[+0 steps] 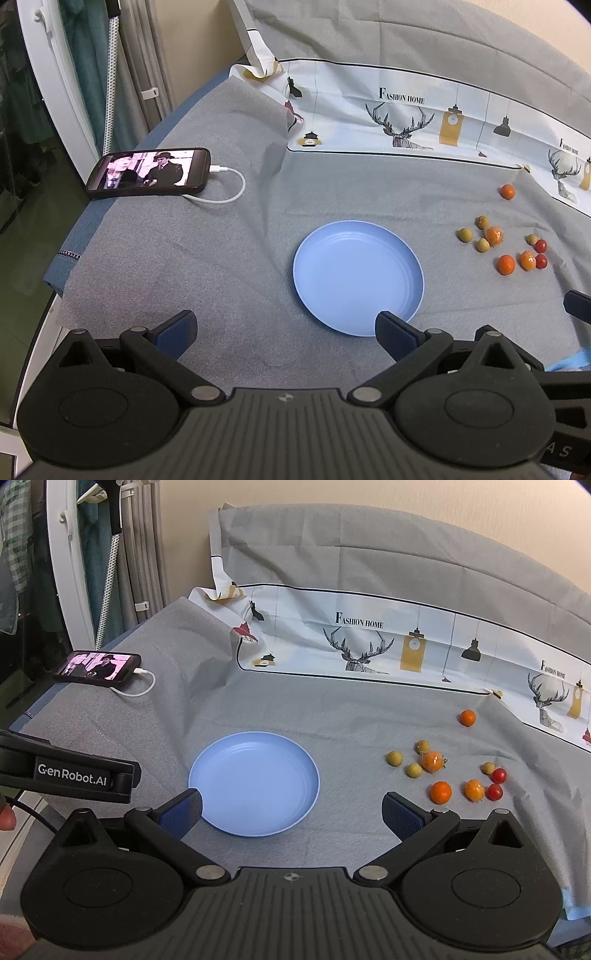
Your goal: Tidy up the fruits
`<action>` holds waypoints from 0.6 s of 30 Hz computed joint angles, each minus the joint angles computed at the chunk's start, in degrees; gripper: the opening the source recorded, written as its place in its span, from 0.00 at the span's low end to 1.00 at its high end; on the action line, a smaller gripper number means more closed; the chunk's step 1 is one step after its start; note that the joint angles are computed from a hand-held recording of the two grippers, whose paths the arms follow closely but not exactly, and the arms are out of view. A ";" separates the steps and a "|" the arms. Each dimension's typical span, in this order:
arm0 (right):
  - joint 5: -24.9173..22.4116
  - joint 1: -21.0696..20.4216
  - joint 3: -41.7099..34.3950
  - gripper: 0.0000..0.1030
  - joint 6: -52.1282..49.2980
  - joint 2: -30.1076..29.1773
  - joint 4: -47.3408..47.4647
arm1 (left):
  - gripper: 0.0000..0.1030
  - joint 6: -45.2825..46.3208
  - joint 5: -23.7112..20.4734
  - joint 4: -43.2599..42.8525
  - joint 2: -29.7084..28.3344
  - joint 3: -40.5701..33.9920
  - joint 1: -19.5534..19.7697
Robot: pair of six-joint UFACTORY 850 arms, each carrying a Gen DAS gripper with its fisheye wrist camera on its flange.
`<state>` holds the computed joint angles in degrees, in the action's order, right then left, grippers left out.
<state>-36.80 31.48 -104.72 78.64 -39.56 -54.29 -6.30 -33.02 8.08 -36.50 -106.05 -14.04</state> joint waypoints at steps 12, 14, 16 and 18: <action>1.93 -0.65 0.29 1.00 -1.08 -0.13 2.27 | 1.00 -0.61 -1.88 1.27 -1.08 -1.28 -0.54; 2.49 -0.84 0.58 1.00 -1.04 -0.07 2.76 | 1.00 -1.05 -2.39 1.86 -1.36 -1.59 -0.69; 2.94 -1.07 0.83 1.00 -0.83 -0.01 2.96 | 1.00 -1.13 -2.94 2.10 -1.83 -2.23 -0.73; 3.41 -1.35 1.22 1.00 -0.19 0.04 2.87 | 1.00 -1.28 -3.75 2.26 -2.50 -3.16 -0.89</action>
<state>-33.39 30.13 -103.50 78.45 -39.52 -51.41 -7.58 -36.76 10.34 -38.99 -109.21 -14.93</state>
